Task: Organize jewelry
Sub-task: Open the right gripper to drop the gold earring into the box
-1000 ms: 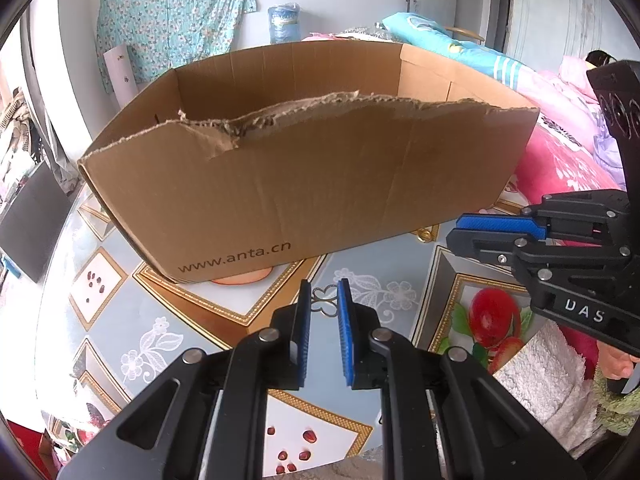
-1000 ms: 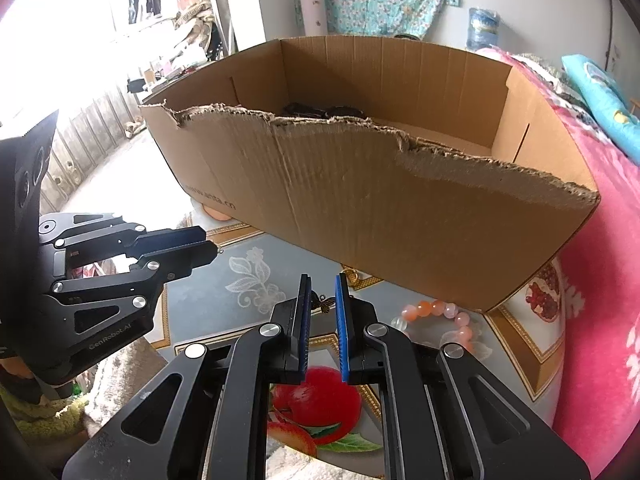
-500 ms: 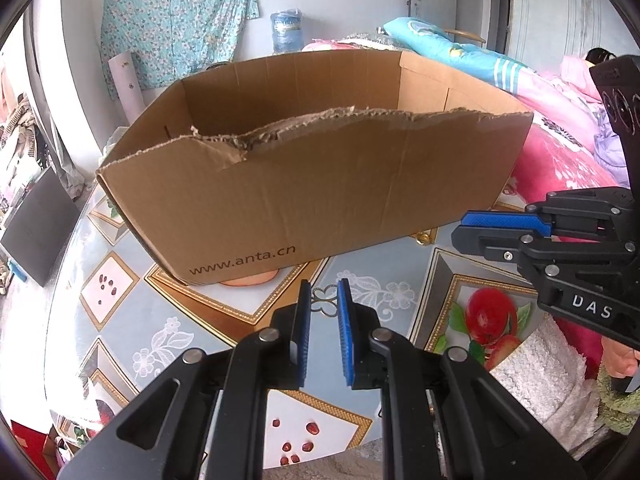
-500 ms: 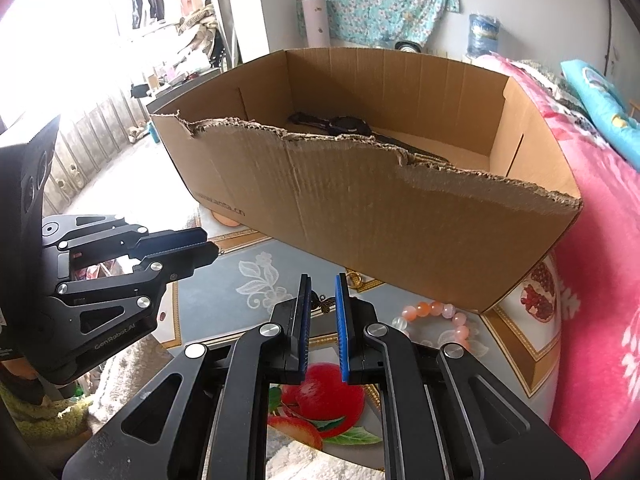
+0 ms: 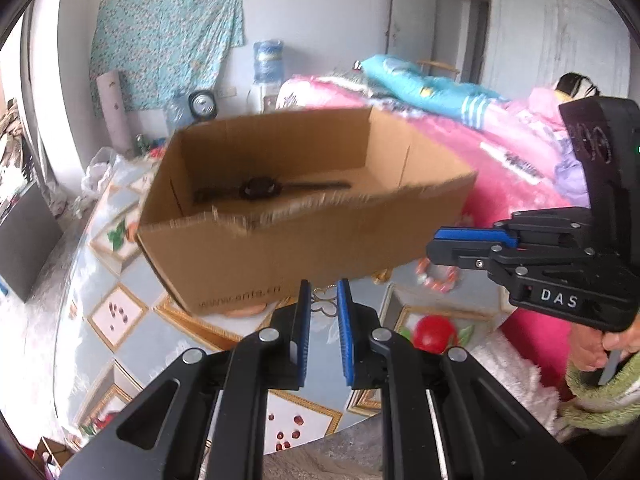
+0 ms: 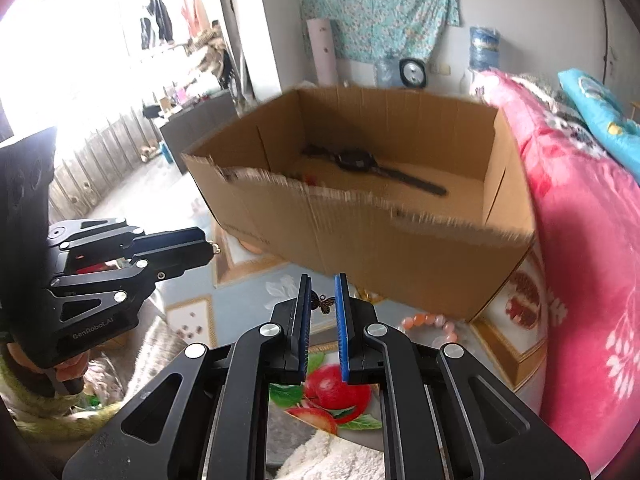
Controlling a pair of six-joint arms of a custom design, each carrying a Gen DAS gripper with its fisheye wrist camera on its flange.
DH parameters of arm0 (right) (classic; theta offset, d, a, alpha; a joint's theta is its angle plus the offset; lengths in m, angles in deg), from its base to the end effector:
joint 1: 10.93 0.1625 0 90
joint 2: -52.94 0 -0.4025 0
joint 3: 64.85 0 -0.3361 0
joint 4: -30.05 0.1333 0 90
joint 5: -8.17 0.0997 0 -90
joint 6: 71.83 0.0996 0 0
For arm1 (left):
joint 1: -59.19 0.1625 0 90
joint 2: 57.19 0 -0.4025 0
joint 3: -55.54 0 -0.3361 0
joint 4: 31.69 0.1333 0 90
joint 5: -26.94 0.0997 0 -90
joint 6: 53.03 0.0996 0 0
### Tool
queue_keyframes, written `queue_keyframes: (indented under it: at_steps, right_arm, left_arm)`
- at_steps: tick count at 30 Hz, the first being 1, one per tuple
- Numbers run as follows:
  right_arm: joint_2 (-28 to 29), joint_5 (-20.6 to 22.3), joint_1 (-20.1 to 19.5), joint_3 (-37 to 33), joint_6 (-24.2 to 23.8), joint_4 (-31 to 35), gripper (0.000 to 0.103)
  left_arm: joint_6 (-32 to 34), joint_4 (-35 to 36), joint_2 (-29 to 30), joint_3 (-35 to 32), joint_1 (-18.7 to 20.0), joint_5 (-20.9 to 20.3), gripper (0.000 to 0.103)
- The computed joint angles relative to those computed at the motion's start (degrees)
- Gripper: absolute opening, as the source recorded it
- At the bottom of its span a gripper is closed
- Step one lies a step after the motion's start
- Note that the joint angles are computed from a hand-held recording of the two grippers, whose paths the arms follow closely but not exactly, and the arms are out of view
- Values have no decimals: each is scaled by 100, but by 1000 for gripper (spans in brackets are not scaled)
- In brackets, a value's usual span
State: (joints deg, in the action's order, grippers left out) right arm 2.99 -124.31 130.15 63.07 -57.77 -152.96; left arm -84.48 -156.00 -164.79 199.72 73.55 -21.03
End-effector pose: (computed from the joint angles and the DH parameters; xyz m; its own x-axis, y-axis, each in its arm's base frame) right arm 0.3872 -0.2278 0.0968 -0.7642 -0.3024 0.5696 -0.5832 0.7012 -0.4102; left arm -0.1876 -0.2545 0.2680 -0.6403 0.4902 -0.5914 0.7431 0.5903 -0.3153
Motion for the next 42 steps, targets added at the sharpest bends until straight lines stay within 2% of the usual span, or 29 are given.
queue_keyframes:
  at_steps: [3, 6, 8, 11, 12, 13, 17, 20, 22, 25, 29, 31, 32, 33, 36, 42]
  right_arm:
    - [-216, 64, 16, -108, -265, -31, 10]
    - [-389, 134, -69, -300, -635, -32, 10]
    - [-506, 262, -216, -437, -828, 113, 10]
    - [-649, 552, -566, -739, -974, 741, 10]
    - [-701, 674, -728, -894, -983, 1174, 10]
    - [-723, 749, -834, -995, -983, 1474, 10]
    - [-652, 1010, -1262, -1525, -1089, 2728, 10]
    - [-561, 1235, -1502, -1812, -1088, 3441, 10]
    - [-430, 1222, -1600, -1997, -1135, 3837, 10]
    - [-267, 1130, -1681, -2204, -1195, 4243, 10]
    - [-222, 1070, -1732, -2322, -1206, 4534, 10]
    - [-261, 1077, -1746, -2268, -1242, 4454, 12]
    - [-293, 1097, -1743, -2237, -1263, 4397, 12]
    - [-322, 1106, -1737, -2211, -1268, 4348, 13]
    - [-406, 1112, -1723, -2106, -1253, 4127, 15]
    - [-650, 1241, -1652, -1886, -1131, 3664, 20]
  left_arm:
    - [299, -241, 10, -210, 40, -94, 12]
    - [908, -729, 284, -531, 281, -199, 12]
    - [1435, -1134, 672, -830, 605, -321, 12]
    - [1972, -1500, 1300, -1323, 1161, -623, 12]
    - [2113, -1545, 1542, -1530, 1394, -761, 12]
    - [2212, -1491, 1860, -1832, 1691, -941, 12]
    - [2374, -1039, 2788, -2729, 2423, -1368, 12]
    - [2212, -421, 3476, -3450, 2902, -1672, 12]
    - [2011, 0, 3836, -3901, 3166, -1923, 12]
    - [1828, 394, 4136, -4205, 3314, -2001, 13]
    - [1586, 905, 4460, -4548, 3382, -1809, 13]
    - [1490, 991, 4536, -4655, 3446, -1869, 20]
    - [1434, 1007, 4545, -4692, 3481, -1914, 29]
    - [1408, 978, 4541, -4692, 3484, -1912, 33]
    - [1391, 930, 4543, -4703, 3467, -1852, 39]
    - [1473, 583, 4359, -4467, 3329, -1739, 42]
